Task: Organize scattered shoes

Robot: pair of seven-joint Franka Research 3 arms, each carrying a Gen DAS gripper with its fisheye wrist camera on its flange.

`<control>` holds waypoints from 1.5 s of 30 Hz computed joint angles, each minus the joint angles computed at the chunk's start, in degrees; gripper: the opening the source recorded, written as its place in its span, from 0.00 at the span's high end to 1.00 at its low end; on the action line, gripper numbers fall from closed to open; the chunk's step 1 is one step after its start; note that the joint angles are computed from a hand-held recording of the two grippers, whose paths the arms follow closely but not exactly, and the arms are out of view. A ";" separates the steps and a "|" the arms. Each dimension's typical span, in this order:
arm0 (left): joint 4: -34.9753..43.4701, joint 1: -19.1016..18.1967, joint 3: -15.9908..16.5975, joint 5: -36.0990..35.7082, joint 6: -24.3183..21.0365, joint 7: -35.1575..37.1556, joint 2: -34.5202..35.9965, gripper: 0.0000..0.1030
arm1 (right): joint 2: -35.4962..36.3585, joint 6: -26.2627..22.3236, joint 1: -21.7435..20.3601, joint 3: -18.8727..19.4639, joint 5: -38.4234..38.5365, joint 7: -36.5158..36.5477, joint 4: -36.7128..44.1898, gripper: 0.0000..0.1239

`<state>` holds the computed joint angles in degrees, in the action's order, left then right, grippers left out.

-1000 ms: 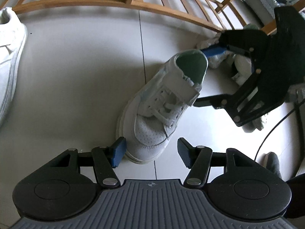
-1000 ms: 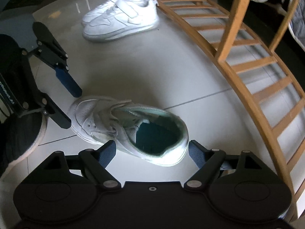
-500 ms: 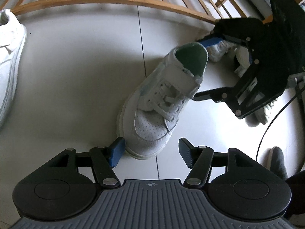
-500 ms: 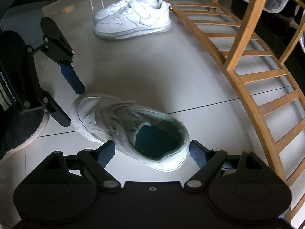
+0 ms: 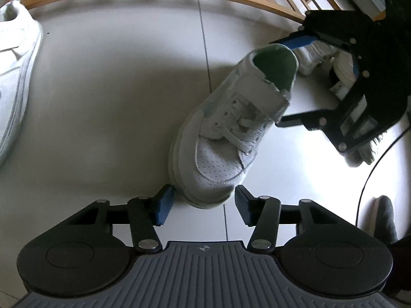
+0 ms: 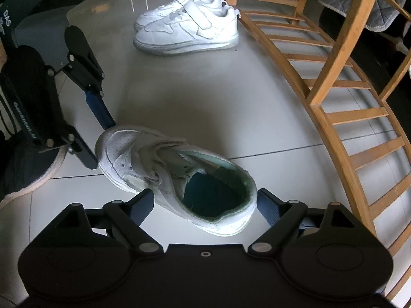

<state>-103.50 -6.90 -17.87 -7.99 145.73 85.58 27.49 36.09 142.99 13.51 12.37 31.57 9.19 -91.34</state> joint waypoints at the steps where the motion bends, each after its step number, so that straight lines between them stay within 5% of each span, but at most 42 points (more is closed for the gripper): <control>1: 0.04 0.14 -0.06 -0.25 -0.07 -0.06 0.05 0.49 | 0.01 0.10 -0.02 0.07 0.00 -0.20 -0.07 0.26; 20: 1.74 -0.07 1.74 2.68 1.55 -5.50 0.84 0.59 | -2.47 1.65 1.42 -1.73 -2.86 4.99 -3.48 0.26; 28: 2.63 -0.27 3.34 4.77 3.40 -11.26 1.73 0.62 | -4.03 -1.61 1.27 -2.33 -4.27 8.66 -4.48 0.26; 40: 1.87 1.56 1.03 3.34 5.87 -14.21 1.50 0.59 | -6.39 -6.13 0.86 -2.12 -3.32 7.34 -6.67 0.26; 45: 1.53 1.83 -0.13 1.71 5.68 -12.93 0.78 0.54 | -5.63 -3.58 1.46 -2.56 -3.04 8.28 -6.24 0.26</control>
<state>-101.97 -5.07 -18.00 -6.28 151.41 72.65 28.28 30.46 139.41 14.98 9.81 28.53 17.47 -97.58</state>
